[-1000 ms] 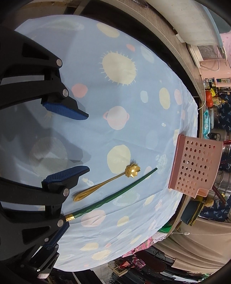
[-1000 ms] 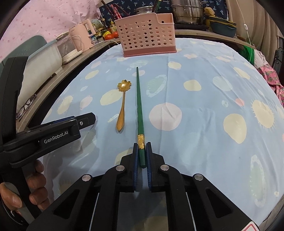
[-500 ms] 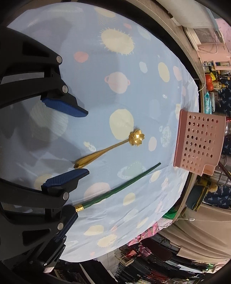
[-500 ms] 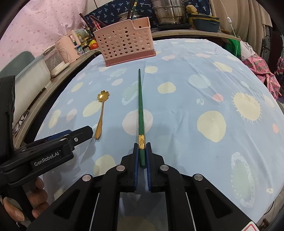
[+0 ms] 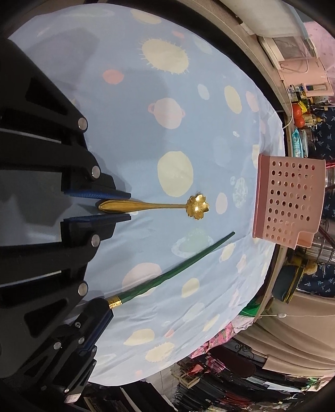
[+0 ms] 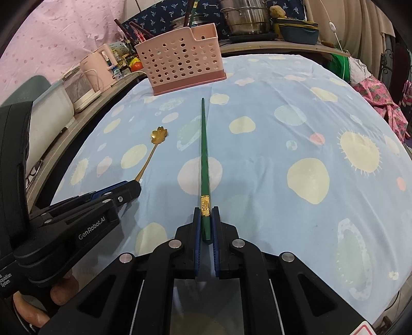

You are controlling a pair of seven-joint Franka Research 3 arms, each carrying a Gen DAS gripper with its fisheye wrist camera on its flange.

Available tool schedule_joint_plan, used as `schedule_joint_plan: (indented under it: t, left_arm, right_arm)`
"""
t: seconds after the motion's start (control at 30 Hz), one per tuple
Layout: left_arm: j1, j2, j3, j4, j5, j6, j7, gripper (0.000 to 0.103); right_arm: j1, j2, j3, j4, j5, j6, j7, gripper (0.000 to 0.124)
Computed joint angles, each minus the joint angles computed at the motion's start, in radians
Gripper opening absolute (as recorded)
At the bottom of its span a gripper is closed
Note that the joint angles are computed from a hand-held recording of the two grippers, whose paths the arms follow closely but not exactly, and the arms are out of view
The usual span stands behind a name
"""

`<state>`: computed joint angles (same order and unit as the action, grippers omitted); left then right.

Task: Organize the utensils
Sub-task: 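Grasp the green chopstick with the right tool while the left tool grasps the gold spoon, then carry the green chopstick and gold spoon into the pink holder, open both tools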

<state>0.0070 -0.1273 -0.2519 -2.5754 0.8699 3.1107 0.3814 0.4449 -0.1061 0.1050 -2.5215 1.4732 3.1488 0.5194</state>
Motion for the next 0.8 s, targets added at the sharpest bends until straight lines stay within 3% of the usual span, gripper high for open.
schedule_joint_plan:
  t: [0.13, 0.47, 0.63, 0.73, 0.8]
  left_arm:
    - [-0.023, -0.036, 0.023, -0.033, -0.078, 0.006, 0.058, 0.010]
    - [0.060, -0.155, -0.034, -0.073, -0.150, 0.020, 0.088, 0.010]
    - [0.040, -0.178, -0.005, -0.064, -0.232, 0.016, 0.165, 0.009]
    - [0.049, -0.193, -0.011, -0.054, -0.261, 0.012, 0.200, 0.001]
    - [0.053, -0.196, -0.012, -0.044, -0.276, 0.009, 0.222, 0.001]
  right_arm:
    - [0.001, -0.011, 0.000, -0.004, 0.017, -0.002, -0.015, 0.007]
    - [-0.008, -0.074, 0.006, -0.004, 0.119, -0.012, -0.110, 0.007]
    - [-0.023, -0.112, 0.007, 0.007, 0.138, -0.032, -0.129, 0.007]
    - [-0.034, -0.130, 0.006, 0.022, 0.161, -0.041, -0.147, 0.007]
    - [-0.044, -0.142, 0.005, 0.037, 0.182, -0.048, -0.166, 0.007]
